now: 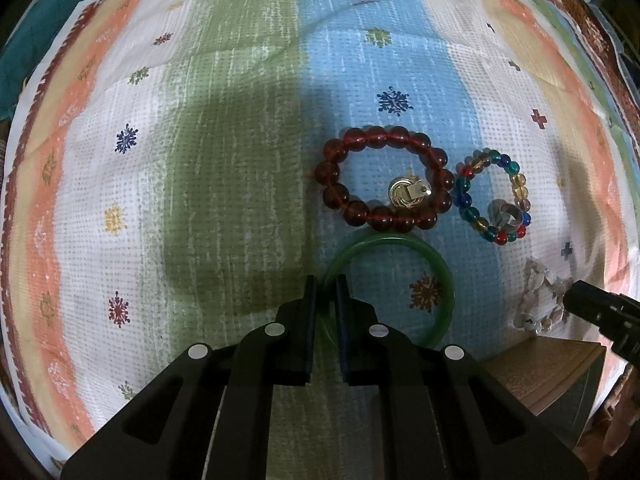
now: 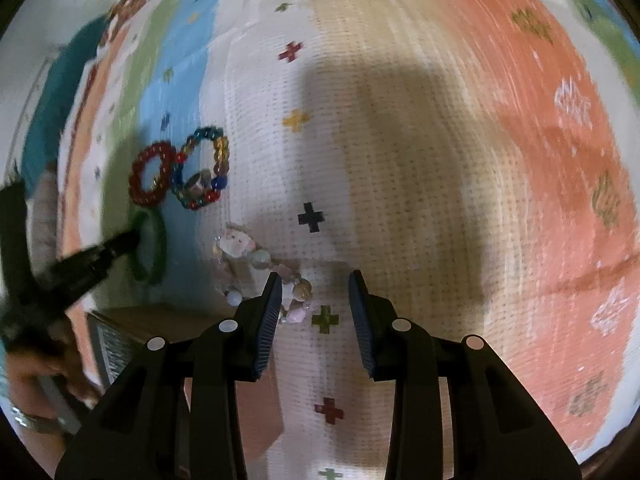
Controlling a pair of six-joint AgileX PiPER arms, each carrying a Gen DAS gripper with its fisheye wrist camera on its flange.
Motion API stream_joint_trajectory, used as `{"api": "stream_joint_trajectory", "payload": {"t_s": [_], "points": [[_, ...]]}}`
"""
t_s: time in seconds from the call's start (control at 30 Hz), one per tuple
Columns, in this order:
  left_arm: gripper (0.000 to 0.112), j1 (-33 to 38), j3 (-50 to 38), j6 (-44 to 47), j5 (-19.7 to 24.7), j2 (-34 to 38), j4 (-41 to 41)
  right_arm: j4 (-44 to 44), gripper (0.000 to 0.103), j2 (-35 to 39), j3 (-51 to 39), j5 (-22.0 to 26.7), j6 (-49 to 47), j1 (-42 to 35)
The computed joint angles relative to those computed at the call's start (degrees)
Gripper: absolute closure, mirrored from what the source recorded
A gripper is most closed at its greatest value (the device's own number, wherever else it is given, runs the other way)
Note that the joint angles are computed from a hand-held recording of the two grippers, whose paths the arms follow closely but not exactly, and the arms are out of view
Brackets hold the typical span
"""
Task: Organize jewelry
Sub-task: 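Grasp the white stone bracelet with the right tool while the left holds the green bangle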
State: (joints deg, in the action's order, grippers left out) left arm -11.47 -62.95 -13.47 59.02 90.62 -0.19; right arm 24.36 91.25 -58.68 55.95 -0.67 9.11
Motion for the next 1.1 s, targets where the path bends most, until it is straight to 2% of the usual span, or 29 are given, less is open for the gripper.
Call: {"api": "stream_joint_trajectory", "payload": {"t_s": [0.1,0.53,0.77,0.9,1.1], "points": [[0.103,-0.15,0.16,-0.10,-0.18,0.06,0.13,0.40,0.073,0.00,0.27,0.06,-0.43,-0.45],[0.102,-1.02,-0.03,-0.91,-0.23,0.38,1.17,-4.64,0.073,0.68,-0.06,-2.17,5.16,4.92],[0.102,-1.19,-0.12,-1.01,-0.27,0.53,1.48,-0.86,0.074,1.56,0.76,-2.85,3.02,2.56],[0.102,-1.11,-0.01,-0.87,-0.41,0.55,1.46,-2.59,0.094,1.50,1.20,-2.89,4.11,1.68],[0.102,-0.99,-0.15,-0.65,0.06,0.25,1.45,-3.53,0.094,1.11,1.40,-3.11,3.63,1.66]]}}
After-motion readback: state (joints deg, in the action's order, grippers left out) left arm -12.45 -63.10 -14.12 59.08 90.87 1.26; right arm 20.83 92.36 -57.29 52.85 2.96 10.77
